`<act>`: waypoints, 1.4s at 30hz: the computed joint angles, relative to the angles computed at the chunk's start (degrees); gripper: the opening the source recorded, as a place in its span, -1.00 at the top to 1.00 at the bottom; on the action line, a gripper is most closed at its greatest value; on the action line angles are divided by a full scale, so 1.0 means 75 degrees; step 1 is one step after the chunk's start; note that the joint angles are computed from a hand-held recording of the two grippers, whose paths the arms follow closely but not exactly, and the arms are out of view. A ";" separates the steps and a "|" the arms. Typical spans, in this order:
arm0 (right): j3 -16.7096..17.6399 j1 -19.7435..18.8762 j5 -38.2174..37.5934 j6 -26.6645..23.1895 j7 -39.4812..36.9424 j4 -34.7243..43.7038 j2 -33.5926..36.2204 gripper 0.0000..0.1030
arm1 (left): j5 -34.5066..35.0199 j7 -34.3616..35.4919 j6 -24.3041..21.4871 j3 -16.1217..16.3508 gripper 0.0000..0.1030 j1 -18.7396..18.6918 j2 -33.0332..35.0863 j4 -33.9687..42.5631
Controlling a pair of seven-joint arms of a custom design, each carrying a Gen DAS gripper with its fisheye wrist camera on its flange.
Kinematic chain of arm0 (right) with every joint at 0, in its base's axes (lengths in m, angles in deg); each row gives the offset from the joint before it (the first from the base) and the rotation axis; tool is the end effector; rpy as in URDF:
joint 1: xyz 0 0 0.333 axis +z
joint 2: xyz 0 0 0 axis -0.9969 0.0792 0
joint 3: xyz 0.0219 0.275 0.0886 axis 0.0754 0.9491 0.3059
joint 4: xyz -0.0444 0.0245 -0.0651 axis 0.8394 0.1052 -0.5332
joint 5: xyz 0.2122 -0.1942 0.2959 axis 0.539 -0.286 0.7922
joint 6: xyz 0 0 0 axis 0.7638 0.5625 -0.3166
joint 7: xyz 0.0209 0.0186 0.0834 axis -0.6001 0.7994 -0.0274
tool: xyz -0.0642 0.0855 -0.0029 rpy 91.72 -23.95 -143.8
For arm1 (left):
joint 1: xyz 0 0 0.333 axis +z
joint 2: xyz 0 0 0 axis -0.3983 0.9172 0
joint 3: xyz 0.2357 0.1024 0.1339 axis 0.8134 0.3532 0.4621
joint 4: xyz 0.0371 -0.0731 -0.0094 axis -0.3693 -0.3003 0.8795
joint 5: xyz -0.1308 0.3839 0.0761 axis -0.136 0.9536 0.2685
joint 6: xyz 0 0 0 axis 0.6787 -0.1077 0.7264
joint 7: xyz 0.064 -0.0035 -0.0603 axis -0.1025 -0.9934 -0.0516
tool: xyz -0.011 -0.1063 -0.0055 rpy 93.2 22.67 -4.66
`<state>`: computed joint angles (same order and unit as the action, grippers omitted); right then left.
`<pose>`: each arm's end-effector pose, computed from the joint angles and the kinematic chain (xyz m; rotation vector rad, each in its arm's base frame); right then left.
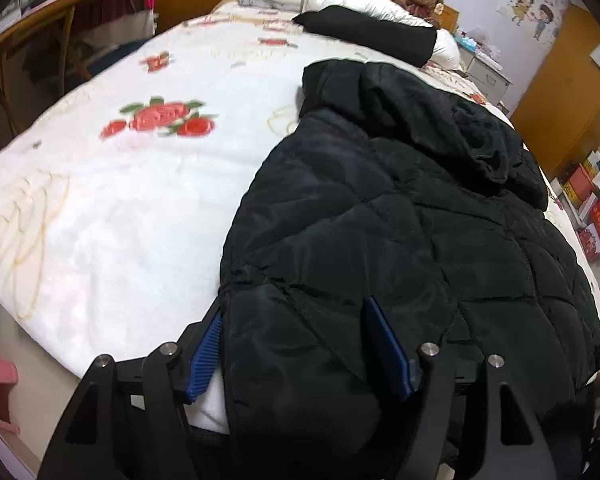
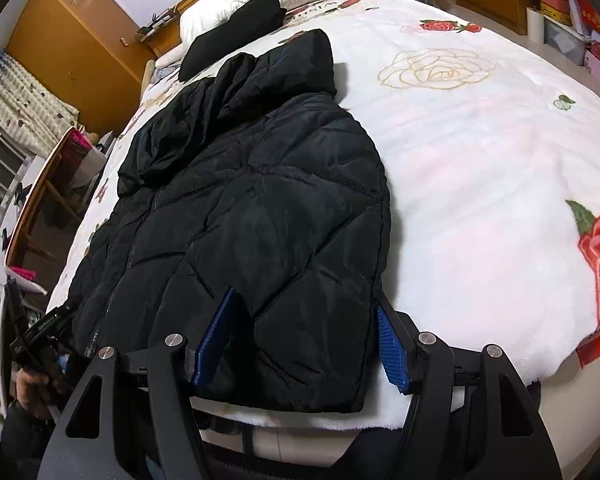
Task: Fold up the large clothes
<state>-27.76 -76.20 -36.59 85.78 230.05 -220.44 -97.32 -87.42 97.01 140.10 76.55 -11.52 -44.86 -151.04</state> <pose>0.4773 0.1386 0.5593 -1.1647 2.2724 -0.3269 0.6979 0.0648 0.5405 -1.7949 2.2623 -0.7878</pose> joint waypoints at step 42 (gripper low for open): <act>-0.0019 -0.0505 -0.0435 0.1302 -0.0032 0.1350 0.0509 0.74 | -0.2110 -0.0282 -0.0473 -0.0623 0.68 0.0452 0.1431 0.3237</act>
<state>-27.90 -79.99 -39.85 95.55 229.81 -210.31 -93.50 -103.25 94.89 136.56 71.88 -8.13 -34.13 -126.76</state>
